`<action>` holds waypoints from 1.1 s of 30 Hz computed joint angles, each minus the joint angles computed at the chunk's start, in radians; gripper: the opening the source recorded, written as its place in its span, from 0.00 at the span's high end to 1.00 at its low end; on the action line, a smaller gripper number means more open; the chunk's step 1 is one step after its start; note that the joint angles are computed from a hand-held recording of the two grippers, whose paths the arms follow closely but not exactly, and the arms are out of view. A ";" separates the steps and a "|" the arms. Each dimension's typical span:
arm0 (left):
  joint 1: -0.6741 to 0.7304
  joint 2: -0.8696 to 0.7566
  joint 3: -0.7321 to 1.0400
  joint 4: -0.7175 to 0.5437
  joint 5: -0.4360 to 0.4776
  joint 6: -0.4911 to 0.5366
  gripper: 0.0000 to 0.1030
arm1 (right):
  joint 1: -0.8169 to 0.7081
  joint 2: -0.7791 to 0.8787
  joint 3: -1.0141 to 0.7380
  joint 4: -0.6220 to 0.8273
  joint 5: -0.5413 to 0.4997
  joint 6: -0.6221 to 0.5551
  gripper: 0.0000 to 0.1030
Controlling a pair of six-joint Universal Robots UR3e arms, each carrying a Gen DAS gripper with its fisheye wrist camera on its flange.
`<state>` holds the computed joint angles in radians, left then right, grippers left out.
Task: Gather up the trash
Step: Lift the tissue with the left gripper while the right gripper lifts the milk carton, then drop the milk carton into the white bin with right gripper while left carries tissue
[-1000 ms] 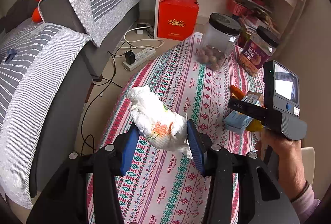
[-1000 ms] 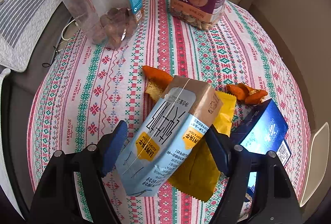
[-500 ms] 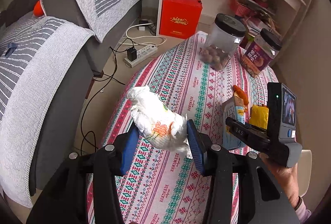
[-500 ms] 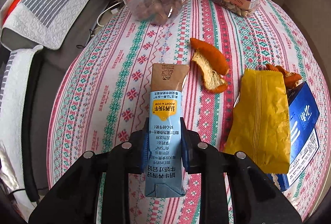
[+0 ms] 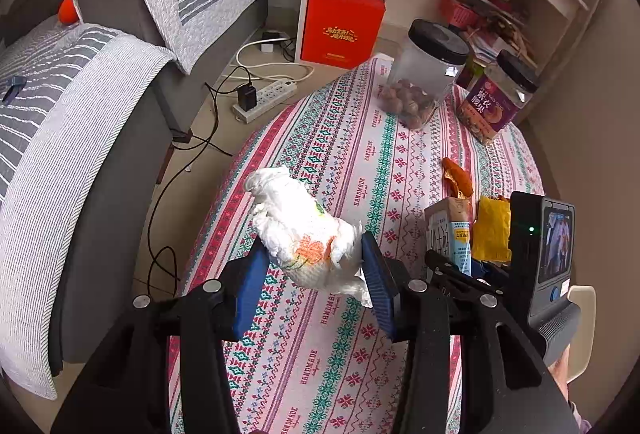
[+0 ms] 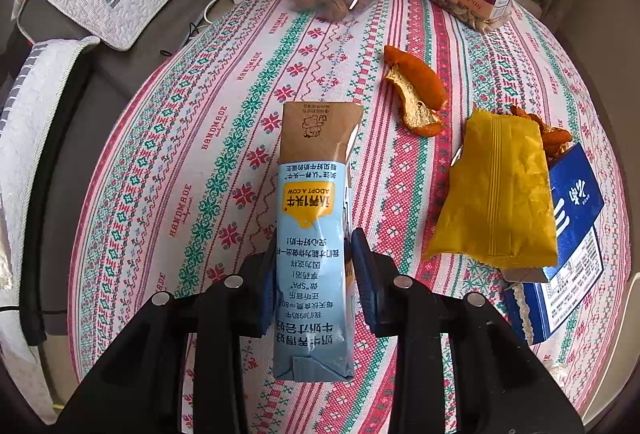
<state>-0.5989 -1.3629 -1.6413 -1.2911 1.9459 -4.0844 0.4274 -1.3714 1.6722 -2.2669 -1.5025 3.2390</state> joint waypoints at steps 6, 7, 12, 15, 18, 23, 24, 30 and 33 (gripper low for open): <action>-0.031 -0.043 0.034 0.020 0.007 -0.012 0.55 | -0.041 -0.123 0.053 -0.008 0.004 -0.023 0.69; -0.041 -0.056 0.045 0.022 0.010 -0.016 0.55 | -0.050 -0.150 0.065 -0.005 0.008 -0.028 0.69; -0.110 -0.135 0.127 0.021 0.038 -0.041 0.55 | -0.103 -0.310 0.146 0.018 0.023 -0.062 0.69; -0.154 -0.189 0.182 0.027 0.054 -0.051 0.55 | -0.161 -0.404 0.181 0.057 0.051 -0.088 0.69; -0.196 -0.249 0.237 0.045 0.069 -0.050 0.55 | -0.245 -0.519 0.217 0.113 0.095 -0.116 0.69; -0.262 -0.363 0.350 0.070 0.093 -0.045 0.55 | -0.415 -0.706 0.287 0.188 0.151 -0.209 0.69; -0.275 -0.387 0.374 0.077 0.101 -0.041 0.55 | -0.457 -0.740 0.302 0.206 0.169 -0.232 0.69; -0.345 -0.533 0.525 0.111 0.142 -0.021 0.55 | -0.733 -0.934 0.378 0.354 0.271 -0.402 0.69; -0.372 -0.614 0.621 0.114 0.161 0.001 0.55 | -0.914 -1.033 0.386 0.477 0.339 -0.537 0.69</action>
<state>-0.9710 -1.9770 -1.0200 -1.1768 2.1073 -4.0835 -0.4868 -2.4041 2.0580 -1.7897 -1.1632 2.7017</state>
